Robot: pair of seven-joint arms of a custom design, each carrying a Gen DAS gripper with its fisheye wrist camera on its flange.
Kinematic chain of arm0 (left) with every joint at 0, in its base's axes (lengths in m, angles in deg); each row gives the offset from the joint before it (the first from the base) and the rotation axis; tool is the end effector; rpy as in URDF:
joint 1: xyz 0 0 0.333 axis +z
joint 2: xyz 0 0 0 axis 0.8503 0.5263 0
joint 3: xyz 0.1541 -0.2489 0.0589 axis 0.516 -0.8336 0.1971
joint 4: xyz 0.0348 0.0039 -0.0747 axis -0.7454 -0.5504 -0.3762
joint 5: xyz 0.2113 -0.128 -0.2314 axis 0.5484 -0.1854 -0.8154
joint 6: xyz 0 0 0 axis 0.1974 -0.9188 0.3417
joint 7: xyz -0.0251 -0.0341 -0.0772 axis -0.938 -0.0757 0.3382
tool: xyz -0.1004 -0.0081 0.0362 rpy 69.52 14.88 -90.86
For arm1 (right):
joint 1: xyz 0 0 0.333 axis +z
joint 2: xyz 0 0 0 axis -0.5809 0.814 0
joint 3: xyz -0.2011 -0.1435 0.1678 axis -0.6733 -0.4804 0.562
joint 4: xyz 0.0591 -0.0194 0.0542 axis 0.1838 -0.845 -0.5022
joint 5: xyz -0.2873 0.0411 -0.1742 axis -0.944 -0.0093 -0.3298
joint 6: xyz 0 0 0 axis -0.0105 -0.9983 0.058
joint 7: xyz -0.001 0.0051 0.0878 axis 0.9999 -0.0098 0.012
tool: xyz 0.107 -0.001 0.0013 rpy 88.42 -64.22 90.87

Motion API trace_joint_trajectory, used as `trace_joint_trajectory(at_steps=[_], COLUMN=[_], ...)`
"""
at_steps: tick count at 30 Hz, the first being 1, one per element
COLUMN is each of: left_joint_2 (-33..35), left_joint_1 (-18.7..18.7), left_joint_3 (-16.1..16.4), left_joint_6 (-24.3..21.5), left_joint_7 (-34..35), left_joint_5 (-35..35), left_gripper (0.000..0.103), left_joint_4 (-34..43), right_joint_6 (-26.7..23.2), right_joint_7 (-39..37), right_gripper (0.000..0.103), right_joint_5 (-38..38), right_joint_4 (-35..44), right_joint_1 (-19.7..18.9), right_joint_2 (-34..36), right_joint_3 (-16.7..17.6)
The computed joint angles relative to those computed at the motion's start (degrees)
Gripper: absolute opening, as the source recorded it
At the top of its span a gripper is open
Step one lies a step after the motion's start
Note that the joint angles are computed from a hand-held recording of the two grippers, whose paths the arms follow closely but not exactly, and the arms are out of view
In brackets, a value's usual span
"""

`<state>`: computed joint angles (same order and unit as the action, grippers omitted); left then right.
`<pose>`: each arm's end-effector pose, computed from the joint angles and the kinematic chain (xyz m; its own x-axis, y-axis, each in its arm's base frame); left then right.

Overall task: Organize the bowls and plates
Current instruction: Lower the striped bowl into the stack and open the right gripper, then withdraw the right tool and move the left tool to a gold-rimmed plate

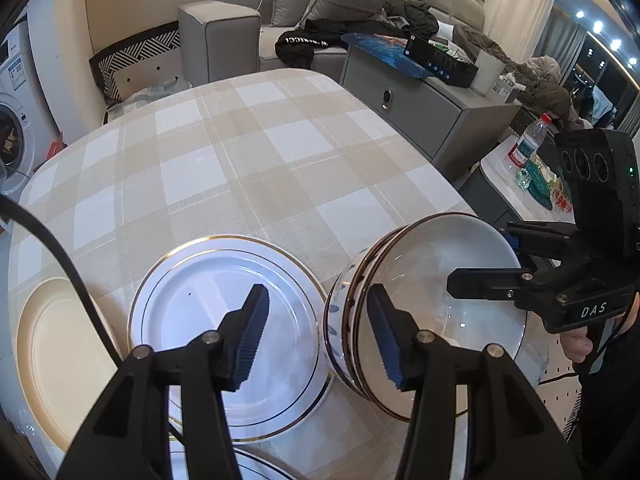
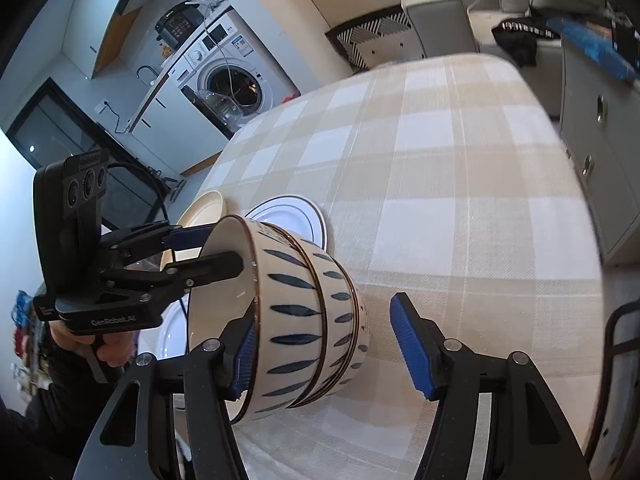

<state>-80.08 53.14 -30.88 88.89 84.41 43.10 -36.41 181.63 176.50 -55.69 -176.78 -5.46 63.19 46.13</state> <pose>0.5135 -0.1404 0.5375 -0.7227 -0.6664 0.1837 -0.6409 0.5465 -0.5390 0.4421 0.3737 0.4963 -0.0046 -0.8973 -0.4414 -0.8133 0.2601 -0.5204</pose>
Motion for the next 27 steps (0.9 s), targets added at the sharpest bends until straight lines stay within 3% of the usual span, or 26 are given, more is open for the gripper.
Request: trace_joint_trajectory(at_steps=[2, 5, 6, 9, 10, 22, 27], left_joint_2=[-1.8, -5.5, -6.6, -10.9, -12.6, -23.6, -27.6], left_joint_1=[0.3, 0.7, 0.9, 1.3, 1.3, 4.4, 5.7], left_joint_3=[0.5, 1.7, 2.2, 3.8, 4.5, 10.4, 11.4], left_joint_6=[0.7, 1.9, 2.2, 5.0, 6.1, 8.5, 12.4], left_joint_7=[1.8, 5.1, 5.8, 7.8, 9.0, 10.7, 10.8], left_joint_5=[-2.2, -5.9, -6.9, -10.6, -12.0, -14.6, -14.2], left_gripper=[0.055, 0.057, 0.063, 0.098, 0.101, 0.103, 0.103], left_joint_4=[-1.8, -5.4, -6.5, -11.2, -13.1, -25.4, -30.2], right_joint_6=[-0.6, -0.2, 0.0, -0.4, -1.3, -2.8, -3.1], right_joint_7=[3.5, 10.8, 13.3, 22.4, 24.6, 37.5, 41.8], right_gripper=[0.079, 0.087, 0.088, 0.1, 0.102, 0.102, 0.103], right_joint_5=[-4.8, -13.1, -15.7, -25.3, -27.9, -39.1, -42.2], right_joint_4=[0.2, -0.6, -1.0, -1.4, -1.2, -0.3, 1.3], right_joint_1=[1.2, 2.3, 2.4, 2.7, 2.8, 4.8, 6.9], right_joint_2=[-0.7, -2.3, -2.9, -4.4, -4.8, -4.7, -2.7], right_joint_3=[-0.9, -1.7, -1.7, -1.2, -0.7, 3.2, 3.4])
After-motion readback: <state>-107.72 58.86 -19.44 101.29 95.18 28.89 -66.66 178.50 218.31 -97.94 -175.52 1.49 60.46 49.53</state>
